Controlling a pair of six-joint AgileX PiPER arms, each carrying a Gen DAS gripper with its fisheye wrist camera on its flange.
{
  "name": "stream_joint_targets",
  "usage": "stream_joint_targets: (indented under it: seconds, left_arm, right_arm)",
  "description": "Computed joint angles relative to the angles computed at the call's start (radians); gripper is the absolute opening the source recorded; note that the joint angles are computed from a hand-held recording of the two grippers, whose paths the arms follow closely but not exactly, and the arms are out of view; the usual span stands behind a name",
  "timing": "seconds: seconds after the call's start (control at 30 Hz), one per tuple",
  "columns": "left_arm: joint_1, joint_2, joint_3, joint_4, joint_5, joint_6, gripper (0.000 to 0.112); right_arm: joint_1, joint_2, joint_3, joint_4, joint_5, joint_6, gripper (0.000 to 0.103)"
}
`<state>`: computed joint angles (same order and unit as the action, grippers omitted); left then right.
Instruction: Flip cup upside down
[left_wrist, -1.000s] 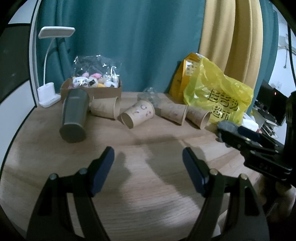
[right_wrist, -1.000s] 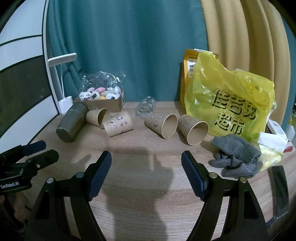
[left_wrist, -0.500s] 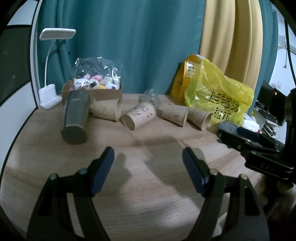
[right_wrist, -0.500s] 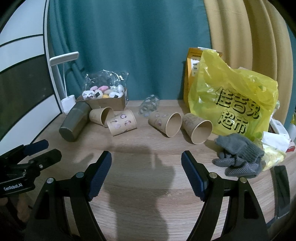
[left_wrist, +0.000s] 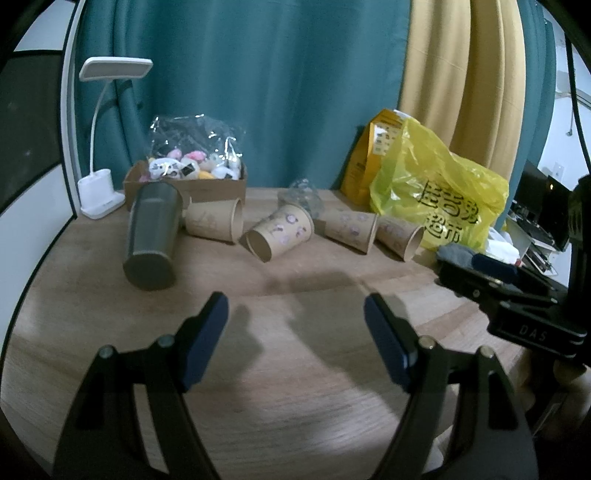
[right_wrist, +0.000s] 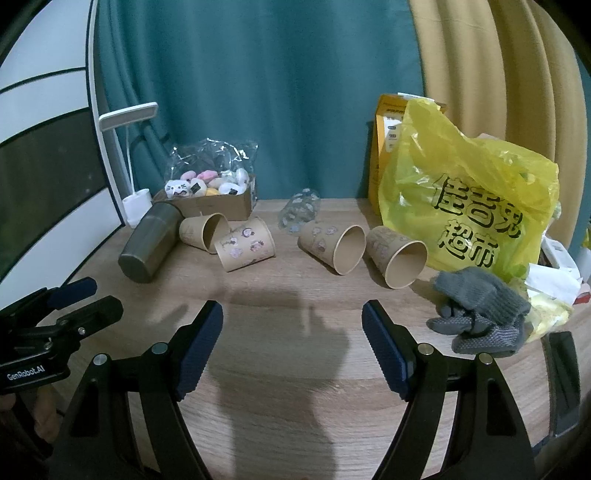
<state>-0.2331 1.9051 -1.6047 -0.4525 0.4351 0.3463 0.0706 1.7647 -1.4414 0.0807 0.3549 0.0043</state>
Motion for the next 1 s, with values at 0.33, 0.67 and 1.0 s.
stream_joint_targets:
  seconds: [0.33, 0.67, 1.0]
  left_arm:
    - [0.000, 0.000, 0.001, 0.000, -0.001, 0.000, 0.077]
    - [0.000, -0.001, 0.004, -0.001, -0.003, 0.002, 0.077]
    - [0.010, 0.069, -0.107, 0.042, 0.070, -0.017, 0.077]
  right_arm:
    - [0.006, 0.007, -0.012, -0.019, 0.007, 0.021, 0.080]
    - [0.004, 0.010, -0.012, -0.014, 0.003, 0.014, 0.080]
    - [-0.005, 0.049, -0.058, 0.004, 0.029, -0.001, 0.080]
